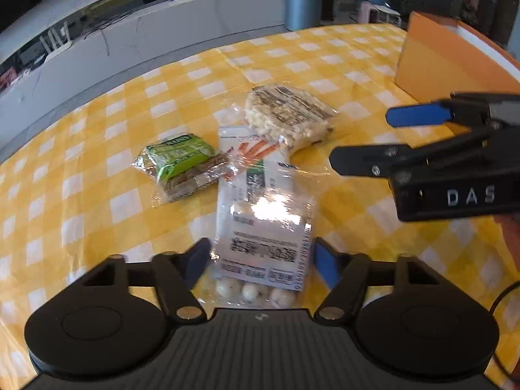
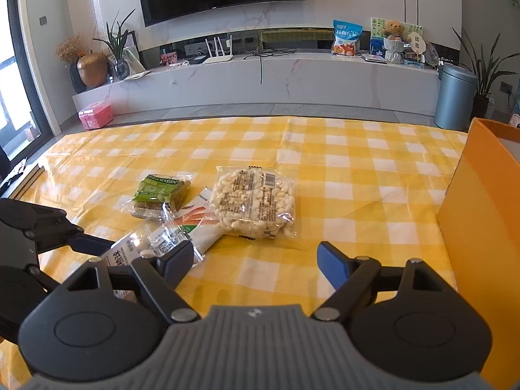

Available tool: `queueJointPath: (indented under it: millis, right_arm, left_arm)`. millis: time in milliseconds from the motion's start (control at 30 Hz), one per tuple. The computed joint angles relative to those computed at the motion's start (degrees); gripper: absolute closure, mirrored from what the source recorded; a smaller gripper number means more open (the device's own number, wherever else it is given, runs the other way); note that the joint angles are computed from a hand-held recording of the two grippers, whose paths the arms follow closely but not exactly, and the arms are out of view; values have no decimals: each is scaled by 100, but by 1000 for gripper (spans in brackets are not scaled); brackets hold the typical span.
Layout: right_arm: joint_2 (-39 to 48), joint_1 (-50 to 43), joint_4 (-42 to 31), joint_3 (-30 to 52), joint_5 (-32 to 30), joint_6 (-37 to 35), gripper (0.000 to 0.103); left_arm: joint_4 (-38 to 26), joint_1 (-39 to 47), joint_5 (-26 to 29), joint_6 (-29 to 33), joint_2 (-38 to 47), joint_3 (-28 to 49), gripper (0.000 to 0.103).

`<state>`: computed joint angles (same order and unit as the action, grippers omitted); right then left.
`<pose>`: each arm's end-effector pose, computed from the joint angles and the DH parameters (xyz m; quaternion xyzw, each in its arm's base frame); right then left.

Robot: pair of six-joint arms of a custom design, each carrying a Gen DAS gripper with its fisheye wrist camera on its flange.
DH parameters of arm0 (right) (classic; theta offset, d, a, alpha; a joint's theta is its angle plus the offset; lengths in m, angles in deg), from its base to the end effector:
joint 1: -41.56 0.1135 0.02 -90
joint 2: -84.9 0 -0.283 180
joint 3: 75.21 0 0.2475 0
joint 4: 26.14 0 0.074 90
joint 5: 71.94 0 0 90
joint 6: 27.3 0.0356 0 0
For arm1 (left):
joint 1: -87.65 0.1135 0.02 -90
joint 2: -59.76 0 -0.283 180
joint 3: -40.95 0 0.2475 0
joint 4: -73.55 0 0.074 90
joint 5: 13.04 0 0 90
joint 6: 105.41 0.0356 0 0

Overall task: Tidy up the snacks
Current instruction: 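Grasp the clear yogurt-ball bag with the left tool while the right tool grasps the puffed-snack bag, then carry the yogurt-ball bag and puffed-snack bag over the orange box with both tools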

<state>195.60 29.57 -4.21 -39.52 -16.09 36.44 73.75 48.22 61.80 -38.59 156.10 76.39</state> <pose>0.2450 -0.0316 0.0564 -0.2049 0.8882 0.1640 0.3772 0.1794 -0.1355 0.0840 0.1025 0.9541 -0.0212 0.2805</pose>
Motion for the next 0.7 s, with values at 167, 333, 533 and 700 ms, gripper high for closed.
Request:
queueJointPath:
  millis: [167,333,533,700]
  right_arm:
    - [26,261,127,83,106,150,20]
    - [190,637,130,386,382,514,18]
    - [640,1096,83,886,940,875,18]
    - [914,1308,-70,1228,1222,1011,19]
  left_arm:
    - [246,326,323,-257,-471,-271,37]
    - [266,533,62,-656,-731,-383,37]
    - [322,640,-299,-979,-803,-440,37]
    - [392,701,-310,-1012,-810,-483,37]
